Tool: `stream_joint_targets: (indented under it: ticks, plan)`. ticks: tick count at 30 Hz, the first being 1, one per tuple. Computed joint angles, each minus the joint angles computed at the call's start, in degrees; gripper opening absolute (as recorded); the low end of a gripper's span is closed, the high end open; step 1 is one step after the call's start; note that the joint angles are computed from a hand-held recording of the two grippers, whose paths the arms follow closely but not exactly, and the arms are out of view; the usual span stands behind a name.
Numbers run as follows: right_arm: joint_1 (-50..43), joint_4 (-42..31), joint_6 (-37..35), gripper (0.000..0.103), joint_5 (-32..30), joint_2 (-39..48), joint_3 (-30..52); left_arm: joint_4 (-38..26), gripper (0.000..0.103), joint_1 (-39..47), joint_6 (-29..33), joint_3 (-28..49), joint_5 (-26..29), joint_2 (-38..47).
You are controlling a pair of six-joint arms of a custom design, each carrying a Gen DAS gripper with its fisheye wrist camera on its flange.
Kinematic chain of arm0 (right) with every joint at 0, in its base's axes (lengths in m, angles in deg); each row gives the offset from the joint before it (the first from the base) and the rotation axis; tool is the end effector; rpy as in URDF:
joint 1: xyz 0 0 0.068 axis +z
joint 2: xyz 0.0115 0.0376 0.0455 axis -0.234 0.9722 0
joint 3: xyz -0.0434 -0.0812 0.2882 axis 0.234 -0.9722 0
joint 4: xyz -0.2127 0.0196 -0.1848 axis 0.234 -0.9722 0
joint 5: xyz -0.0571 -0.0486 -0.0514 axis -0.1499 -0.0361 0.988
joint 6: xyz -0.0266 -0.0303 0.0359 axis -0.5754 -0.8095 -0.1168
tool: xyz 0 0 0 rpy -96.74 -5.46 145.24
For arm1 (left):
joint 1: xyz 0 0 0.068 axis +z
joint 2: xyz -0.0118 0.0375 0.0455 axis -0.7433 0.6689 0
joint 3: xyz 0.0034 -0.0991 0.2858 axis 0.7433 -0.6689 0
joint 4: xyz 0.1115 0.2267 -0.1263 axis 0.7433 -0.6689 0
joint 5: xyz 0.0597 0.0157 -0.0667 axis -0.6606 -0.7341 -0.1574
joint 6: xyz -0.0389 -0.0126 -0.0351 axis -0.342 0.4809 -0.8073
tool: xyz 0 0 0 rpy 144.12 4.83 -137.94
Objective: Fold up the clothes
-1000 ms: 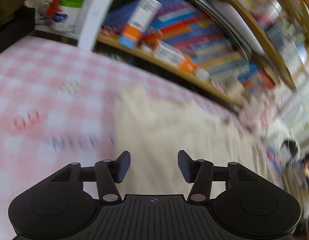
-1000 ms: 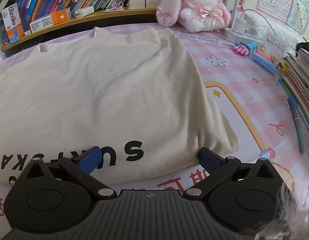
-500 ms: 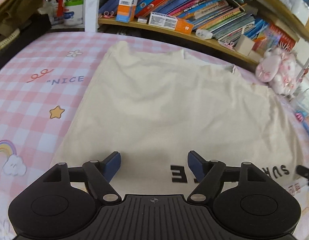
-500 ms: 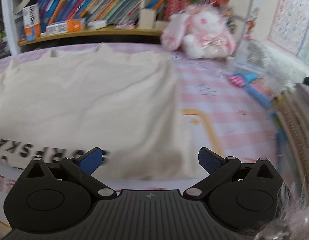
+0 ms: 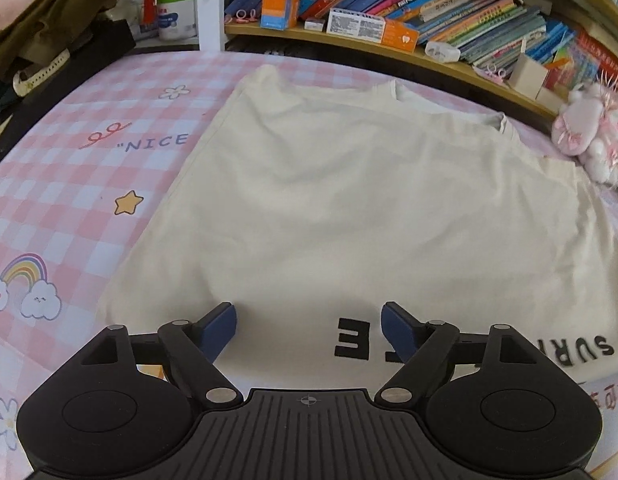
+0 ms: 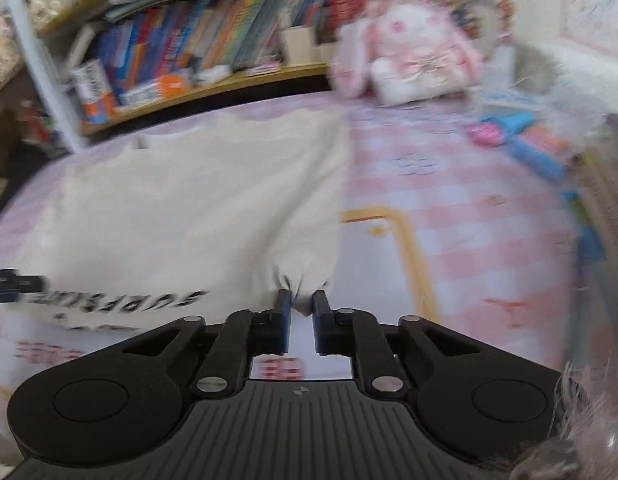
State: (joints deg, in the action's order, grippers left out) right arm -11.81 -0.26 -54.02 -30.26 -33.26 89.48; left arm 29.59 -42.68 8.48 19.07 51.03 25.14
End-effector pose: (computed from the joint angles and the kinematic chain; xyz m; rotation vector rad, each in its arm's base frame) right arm 0.1477 -0.0020 0.1689 0.5586 2.3354 -0.0071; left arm 0.3627 0.0240 0.1601 0.3317 2.5072 -0.2112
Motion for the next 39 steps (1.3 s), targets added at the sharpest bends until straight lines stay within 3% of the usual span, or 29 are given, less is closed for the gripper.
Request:
stream_joint_targets:
  ticks: [4, 10, 15, 20, 22, 26, 29, 39]
  plan:
    - [-6.8, 0.9, -2.5, 0.010, -5.0, 3.5, -1.3, -0.8, 0.082, -0.7, -1.2, -1.1, -2.8, -1.7]
    - [-4.8, 0.5, -5.2, 0.019, -3.0, -1.9, -1.2, 0.4, 0.082, 1.5, -6.0, -6.8, 0.4, -8.3]
    - [1.6, 0.9, -4.2, 0.037, 1.7, -1.8, -0.5, 0.0, 0.085, 2.0, -9.6, -10.7, -0.7, -13.7]
    - [10.8, 0.2, -2.8, 0.065, 10.3, -1.6, 0.1, -6.2, 0.085, 2.7, -15.3, -14.4, -0.8, -19.8]
    - [14.5, -0.3, -2.7, 0.078, 13.9, -1.4, 0.3, -6.0, 0.085, 2.1, -13.0, -15.6, -0.4, -21.1]
    - [19.6, -1.1, -1.9, 0.087, 17.2, -0.2, 0.5, -3.6, 0.087, 0.2, -8.5, -18.4, -2.0, -24.4]
    - [22.5, -1.0, -0.8, 0.100, 18.2, 0.5, 0.6, -2.6, 0.092, 0.2, -5.8, -19.8, -1.7, -25.8]
    - [34.7, 0.7, 5.4, 0.103, 30.1, 9.1, 3.4, -2.7, 0.094, 3.2, 0.8, -15.4, 2.6, -19.4]
